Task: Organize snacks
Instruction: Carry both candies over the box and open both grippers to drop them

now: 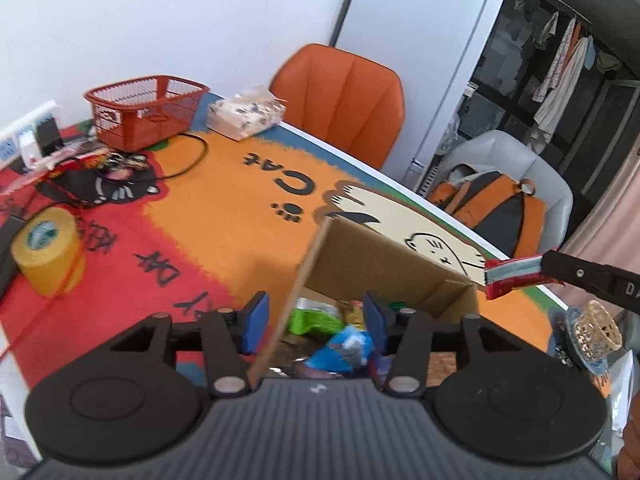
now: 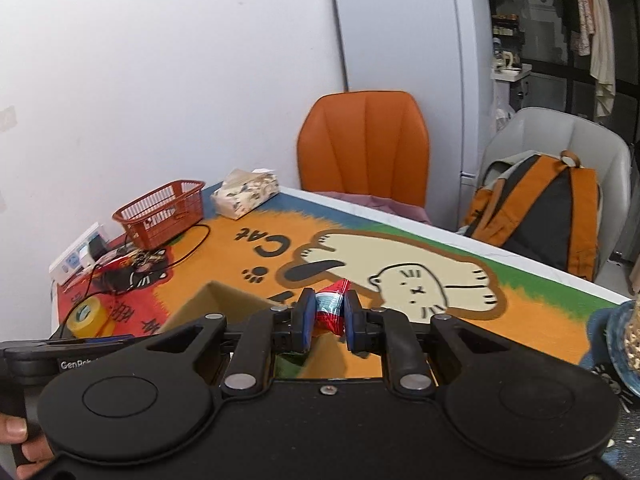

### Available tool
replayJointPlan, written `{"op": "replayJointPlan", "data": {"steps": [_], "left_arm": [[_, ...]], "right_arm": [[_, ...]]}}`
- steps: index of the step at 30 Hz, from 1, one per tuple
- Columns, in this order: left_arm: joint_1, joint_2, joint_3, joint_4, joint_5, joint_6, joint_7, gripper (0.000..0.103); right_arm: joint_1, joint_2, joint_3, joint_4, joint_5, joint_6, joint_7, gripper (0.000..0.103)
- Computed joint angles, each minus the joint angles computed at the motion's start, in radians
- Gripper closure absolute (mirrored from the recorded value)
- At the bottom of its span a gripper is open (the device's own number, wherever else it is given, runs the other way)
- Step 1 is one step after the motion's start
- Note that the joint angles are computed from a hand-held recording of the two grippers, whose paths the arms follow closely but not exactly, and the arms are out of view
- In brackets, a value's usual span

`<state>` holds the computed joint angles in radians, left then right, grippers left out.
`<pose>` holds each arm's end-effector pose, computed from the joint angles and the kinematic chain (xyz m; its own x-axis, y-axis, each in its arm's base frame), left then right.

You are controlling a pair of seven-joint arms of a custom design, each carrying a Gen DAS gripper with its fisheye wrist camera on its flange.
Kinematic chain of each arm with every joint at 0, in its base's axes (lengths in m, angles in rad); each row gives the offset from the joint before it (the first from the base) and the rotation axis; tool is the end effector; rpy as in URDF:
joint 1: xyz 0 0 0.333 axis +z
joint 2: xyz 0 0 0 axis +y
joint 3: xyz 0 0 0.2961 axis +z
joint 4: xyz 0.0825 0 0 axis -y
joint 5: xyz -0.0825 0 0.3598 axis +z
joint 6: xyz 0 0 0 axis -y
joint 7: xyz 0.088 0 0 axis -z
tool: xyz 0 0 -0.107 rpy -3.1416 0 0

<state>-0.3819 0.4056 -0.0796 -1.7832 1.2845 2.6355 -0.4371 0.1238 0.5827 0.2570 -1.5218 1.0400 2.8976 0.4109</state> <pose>0.5726 -0.3061 0.3596 0.3712 -0.8854 0.2797 -0.5256 -0.4487 -0.7228 0.6852 0.1790 0.3881 0.5499 -0.8210 -0.1532 -0.5350 -0.2054 -0.8195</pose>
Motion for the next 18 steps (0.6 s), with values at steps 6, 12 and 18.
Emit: {"op": "replayJointPlan", "data": {"steps": [6,12,18], "left_arm": [[0.016,-0.055,0.001,-0.071,0.067,0.030,-0.055,0.045],[0.044,-0.092,-0.011,-0.126,0.143,0.068,-0.114,0.031],[0.065,-0.119,-0.029,-0.162,0.149,0.069,-0.138,0.029]], "right_arm": [[0.047,-0.012,-0.003,-0.021,-0.035,0.020,0.022,0.086],[0.087,-0.033,-0.002,-0.057,-0.083,0.045,0.043,0.086],[0.109,-0.077,-0.016,-0.117,-0.121,0.035,0.065,0.085]]}}
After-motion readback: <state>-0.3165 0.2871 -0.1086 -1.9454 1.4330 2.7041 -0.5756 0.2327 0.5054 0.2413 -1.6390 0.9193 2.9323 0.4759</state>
